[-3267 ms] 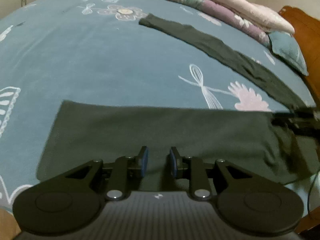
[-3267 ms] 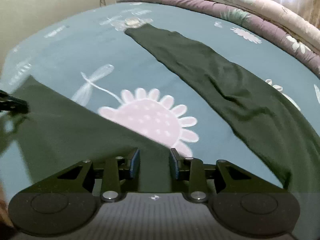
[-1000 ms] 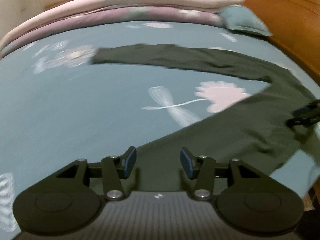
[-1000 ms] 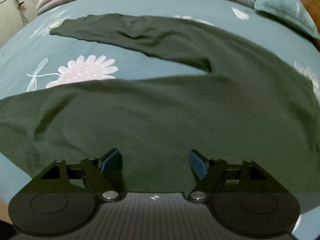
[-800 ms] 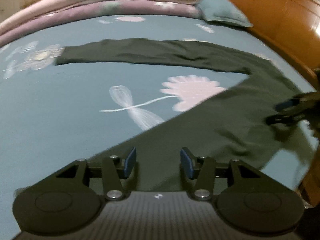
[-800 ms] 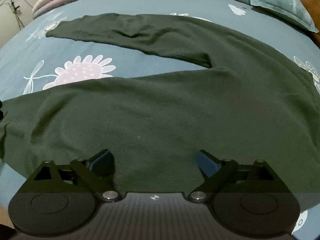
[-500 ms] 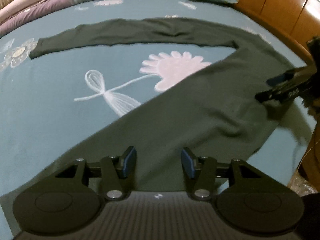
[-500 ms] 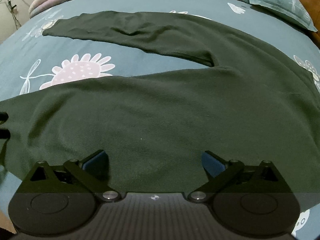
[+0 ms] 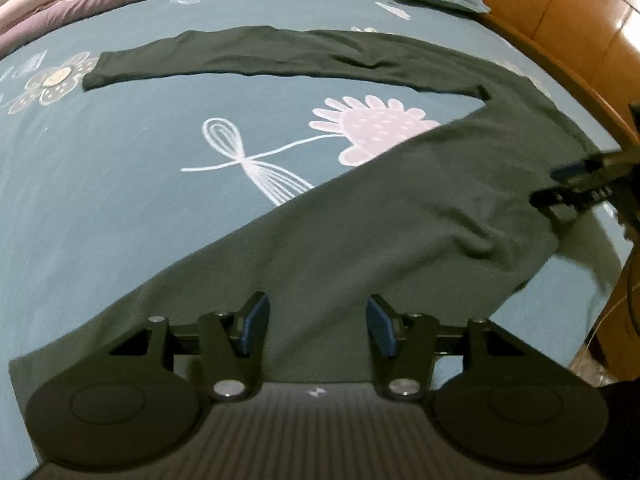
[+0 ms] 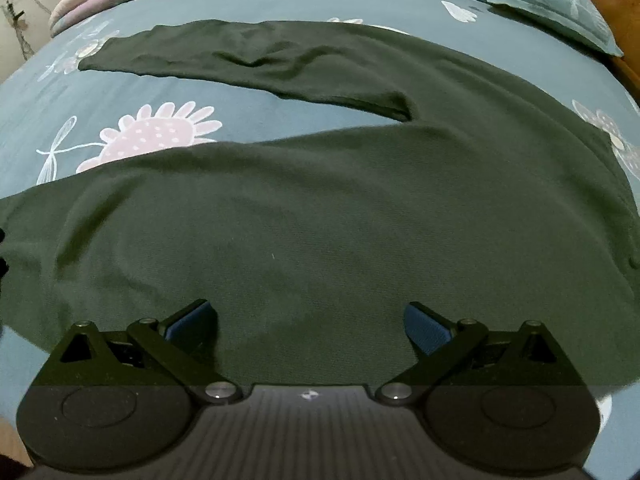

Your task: Fold clothes

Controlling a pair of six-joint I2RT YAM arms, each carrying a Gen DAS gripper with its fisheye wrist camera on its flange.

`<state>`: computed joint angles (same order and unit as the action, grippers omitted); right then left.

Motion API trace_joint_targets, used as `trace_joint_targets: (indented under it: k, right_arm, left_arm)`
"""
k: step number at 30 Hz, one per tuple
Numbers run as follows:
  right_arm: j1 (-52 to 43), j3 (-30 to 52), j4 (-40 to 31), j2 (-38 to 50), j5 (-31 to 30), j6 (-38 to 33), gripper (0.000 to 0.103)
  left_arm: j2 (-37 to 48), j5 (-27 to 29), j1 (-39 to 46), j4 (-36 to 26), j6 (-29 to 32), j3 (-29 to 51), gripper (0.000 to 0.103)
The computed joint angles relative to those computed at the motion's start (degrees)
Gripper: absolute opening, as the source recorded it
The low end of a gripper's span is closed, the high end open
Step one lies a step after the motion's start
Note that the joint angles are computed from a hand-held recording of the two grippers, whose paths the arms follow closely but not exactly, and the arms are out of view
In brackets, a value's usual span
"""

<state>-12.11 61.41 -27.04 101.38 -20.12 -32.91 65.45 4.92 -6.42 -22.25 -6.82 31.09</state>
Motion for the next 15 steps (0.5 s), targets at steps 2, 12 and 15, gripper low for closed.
trace_joint_targets:
  k: [2, 12, 15]
  right_arm:
    - [-1.91, 0.97, -1.59, -0.68, -1.34, -0.11, 0.103]
    - [-13.47, 10.22, 1.26, 3.79, -6.71, 5.85, 0.103]
    - [-15.79, 15.01, 0.45, 6.99, -10.38, 6.32, 0.103]
  left_arm:
    - [-0.04, -1.53, -0.99, -0.14, -0.95, 0.61, 0.056]
    - [1.02, -8.89, -9.98, 0.36, -7.9, 4.15, 0.056]
    - [0.74, -12.83, -13.42, -1.61, -12.13, 5.05, 0.057]
